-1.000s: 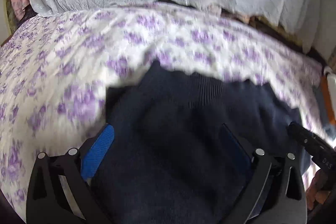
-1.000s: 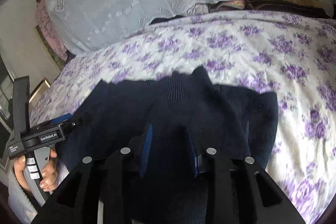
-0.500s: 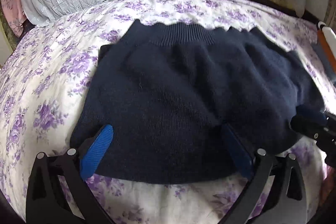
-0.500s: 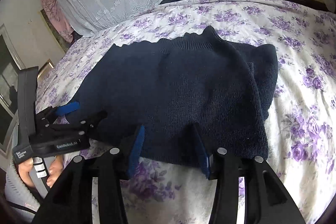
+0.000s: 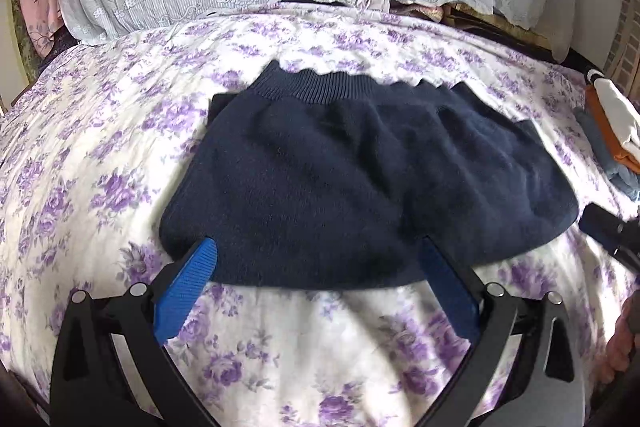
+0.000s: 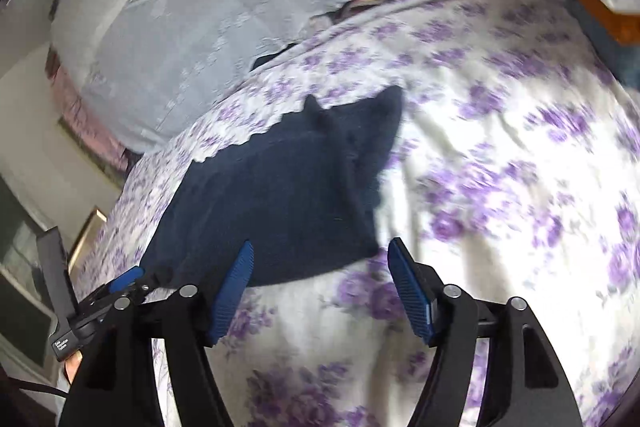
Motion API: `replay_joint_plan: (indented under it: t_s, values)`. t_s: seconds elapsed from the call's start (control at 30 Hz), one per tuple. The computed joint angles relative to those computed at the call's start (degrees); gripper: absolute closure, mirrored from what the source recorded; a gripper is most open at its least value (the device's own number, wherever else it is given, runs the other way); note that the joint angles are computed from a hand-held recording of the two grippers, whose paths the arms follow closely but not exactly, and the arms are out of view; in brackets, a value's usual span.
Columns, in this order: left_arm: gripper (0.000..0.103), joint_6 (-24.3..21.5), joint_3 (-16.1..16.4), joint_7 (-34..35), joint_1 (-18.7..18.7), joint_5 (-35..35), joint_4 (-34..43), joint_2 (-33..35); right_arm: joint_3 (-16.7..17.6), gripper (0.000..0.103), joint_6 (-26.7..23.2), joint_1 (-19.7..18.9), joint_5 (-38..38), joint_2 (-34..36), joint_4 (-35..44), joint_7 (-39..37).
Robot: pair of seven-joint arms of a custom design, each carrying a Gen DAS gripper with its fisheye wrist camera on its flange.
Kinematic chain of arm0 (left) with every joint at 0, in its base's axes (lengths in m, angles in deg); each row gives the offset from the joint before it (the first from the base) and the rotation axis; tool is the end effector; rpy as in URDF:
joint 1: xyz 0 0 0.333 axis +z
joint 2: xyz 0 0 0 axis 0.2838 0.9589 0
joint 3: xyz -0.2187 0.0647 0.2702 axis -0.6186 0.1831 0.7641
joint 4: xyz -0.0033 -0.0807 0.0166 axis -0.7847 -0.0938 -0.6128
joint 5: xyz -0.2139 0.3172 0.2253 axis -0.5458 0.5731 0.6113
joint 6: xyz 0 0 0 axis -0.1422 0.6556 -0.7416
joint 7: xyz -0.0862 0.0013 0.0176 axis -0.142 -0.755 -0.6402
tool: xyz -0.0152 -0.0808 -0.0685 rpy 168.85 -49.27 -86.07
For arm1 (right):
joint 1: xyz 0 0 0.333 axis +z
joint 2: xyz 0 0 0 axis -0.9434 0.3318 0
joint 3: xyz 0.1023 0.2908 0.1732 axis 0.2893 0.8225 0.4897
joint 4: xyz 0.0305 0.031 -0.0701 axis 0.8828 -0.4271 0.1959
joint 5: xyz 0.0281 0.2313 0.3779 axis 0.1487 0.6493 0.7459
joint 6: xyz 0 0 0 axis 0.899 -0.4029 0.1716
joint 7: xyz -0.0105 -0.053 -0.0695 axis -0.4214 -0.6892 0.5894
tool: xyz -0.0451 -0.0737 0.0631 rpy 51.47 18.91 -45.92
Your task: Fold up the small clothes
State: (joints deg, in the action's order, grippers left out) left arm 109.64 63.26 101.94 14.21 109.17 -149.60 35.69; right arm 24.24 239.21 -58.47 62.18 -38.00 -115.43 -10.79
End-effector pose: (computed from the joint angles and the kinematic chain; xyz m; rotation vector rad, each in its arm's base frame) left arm 0.5835 -0.1330 0.4856 -2.0430 1.3404 -0.5835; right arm 0.7149 0.2583 0.4413 -1.7392 1.2917 0.0403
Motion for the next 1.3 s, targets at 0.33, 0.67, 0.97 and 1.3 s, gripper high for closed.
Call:
replay_joint_plan:
  t_s: [0.33,0.67,0.97,1.3]
  values:
    - [0.004,-5.9,0.9,5.5,-1.0,-8.1,13.1,11.6,0.2,0.032,-11.5,-2.7,1.1,9.5,12.7,12.3]
    - [0.005,2.4,2.9,-0.3,-0.7,-2.5,9.9,10.0,3.6,0.065,-10.2,-2.4,-6.0,18.7,25.1,17.0]
    - [0.004,-5.2,2.6,4.4,-1.0,-4.5,17.1,15.5,4.0,0.066,-10.2,-2.5,-5.8,19.4,25.7,15.0]
    - [0.005,1.2,3.7,2.6,-0.6,-3.7,13.4,13.3,3.5,0.074,-6.2,-1.2,-7.9,17.5,23.5,15.0]
